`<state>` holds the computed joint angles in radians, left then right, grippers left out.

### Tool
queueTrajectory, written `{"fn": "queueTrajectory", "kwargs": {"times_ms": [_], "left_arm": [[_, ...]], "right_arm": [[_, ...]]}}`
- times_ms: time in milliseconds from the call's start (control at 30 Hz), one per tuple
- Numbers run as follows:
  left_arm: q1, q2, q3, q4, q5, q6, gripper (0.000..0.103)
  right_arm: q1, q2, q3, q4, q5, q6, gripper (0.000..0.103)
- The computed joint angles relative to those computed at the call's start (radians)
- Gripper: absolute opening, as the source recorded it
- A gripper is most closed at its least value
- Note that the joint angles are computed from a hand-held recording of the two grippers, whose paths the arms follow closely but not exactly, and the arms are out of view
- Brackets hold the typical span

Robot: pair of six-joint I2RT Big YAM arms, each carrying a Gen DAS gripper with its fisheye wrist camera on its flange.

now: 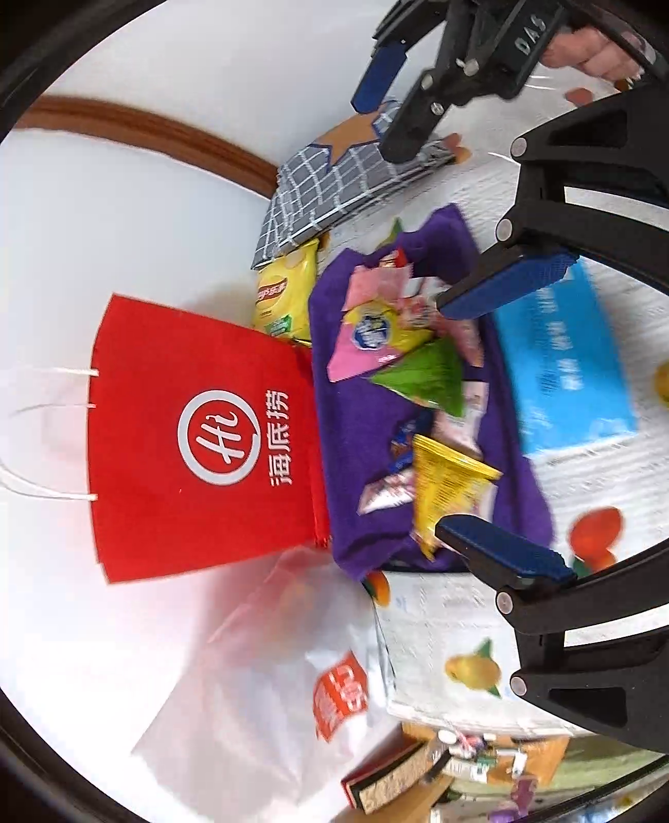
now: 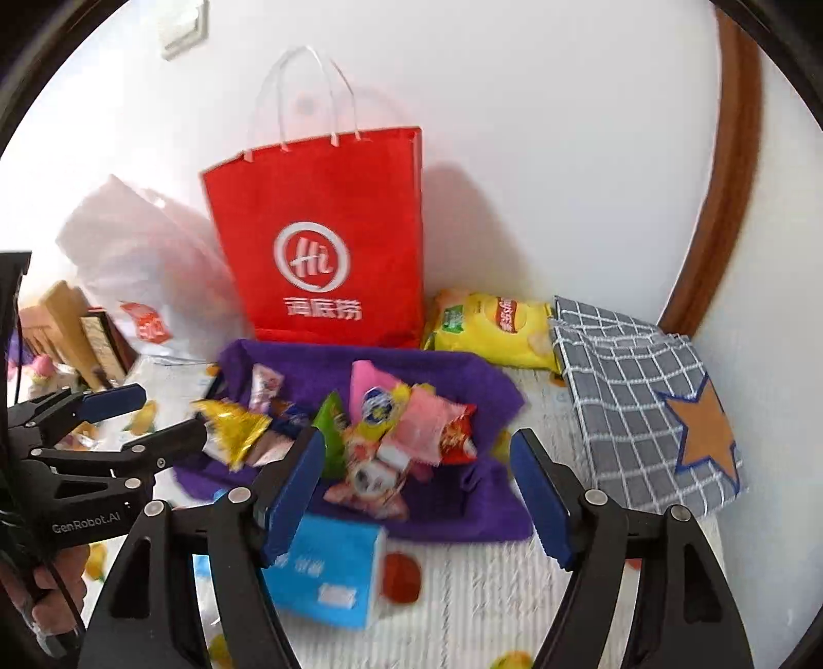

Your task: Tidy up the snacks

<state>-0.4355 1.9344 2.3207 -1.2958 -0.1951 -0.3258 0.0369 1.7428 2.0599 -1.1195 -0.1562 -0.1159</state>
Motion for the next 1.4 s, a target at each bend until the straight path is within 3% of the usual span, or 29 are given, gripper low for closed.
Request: {"fn": "queueTrajectory", "kwargs": {"times_ms": [133,200,333,533,867,1400], "left_arm": [[-0.034,-0.154,-0.206,0.077,-0.061,-0.008,0.083],[-0.053,-0.228,-0.296,0.114,-0.086,-0.032,0.086],[-0.090,-0.312,-0.396,0.139,-0.106,-0.072,0.088],[-0.177,-0.428,-0.528,0.174,-0.216,-0.113,0.092],[-0.277,-0.520,-0.608,0.196,-0.321,-0.180,0.092],[-0.324,-0.515,-0.597,0.186,-0.372,-0.192,0.092]], "right_arm": [[-0.014,-0.108,-0.127,0.014,-0.043,0.008,0.085],[-0.017,-0.159,-0.188,0.024,-0.053,0.010,0.085],[-0.025,-0.262,-0.316,0.052,-0.055,0.000,0.087],[-0.050,-0.415,-0.466,0.097,-0.102,0.013,0.103],[-0.092,-0.573,-0.584,0.113,-0.093,0.008,0.103],[-0.139,-0.611,-0.610,0.113,-0.139,0.027,0.103]]}}
